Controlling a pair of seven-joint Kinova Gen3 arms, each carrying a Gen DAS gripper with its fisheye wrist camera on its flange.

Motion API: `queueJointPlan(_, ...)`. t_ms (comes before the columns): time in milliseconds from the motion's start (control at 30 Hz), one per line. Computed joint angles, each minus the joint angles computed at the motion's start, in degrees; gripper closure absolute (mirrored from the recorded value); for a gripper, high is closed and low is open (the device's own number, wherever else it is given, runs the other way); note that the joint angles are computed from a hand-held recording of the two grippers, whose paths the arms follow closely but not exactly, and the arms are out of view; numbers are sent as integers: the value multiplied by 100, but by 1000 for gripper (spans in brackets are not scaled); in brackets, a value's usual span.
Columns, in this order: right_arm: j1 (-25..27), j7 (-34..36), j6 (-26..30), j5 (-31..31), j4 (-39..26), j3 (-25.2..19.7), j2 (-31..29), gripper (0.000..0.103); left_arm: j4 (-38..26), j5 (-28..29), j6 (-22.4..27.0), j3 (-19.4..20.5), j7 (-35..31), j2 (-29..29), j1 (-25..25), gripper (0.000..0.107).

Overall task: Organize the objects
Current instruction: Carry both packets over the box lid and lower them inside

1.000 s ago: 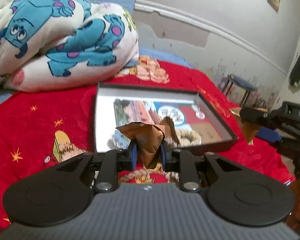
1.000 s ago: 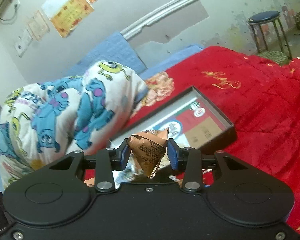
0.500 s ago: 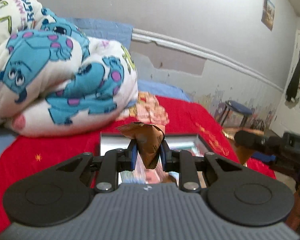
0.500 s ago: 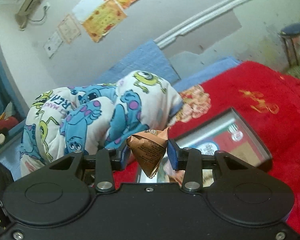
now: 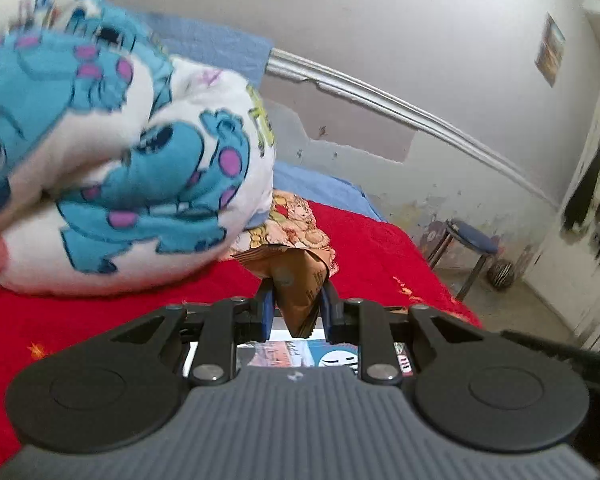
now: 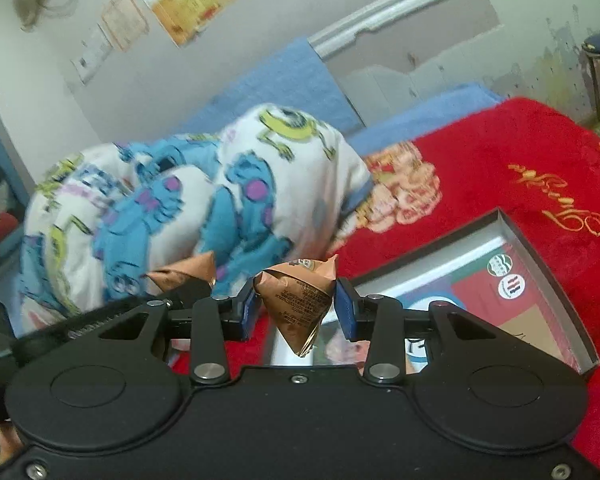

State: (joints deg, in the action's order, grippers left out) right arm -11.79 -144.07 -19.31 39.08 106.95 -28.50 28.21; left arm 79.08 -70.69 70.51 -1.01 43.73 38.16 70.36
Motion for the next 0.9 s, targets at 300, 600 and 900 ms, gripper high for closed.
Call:
queueJointPlan(300,-848,760,920,-933,-823,563,807,65,141,495,-766,22,-132,302,-441,80)
queueJointPlan(600,-1296,1468,1362,-1575,-1046,916,1051,65,-604,1375,-914,-168,-1269,818,-492,80)
queueJointPlan(900,-1202,1990,1481,-2247,-1026,808,999,65,-1185,1851,-692,-481,-2020,1141,-295,80)
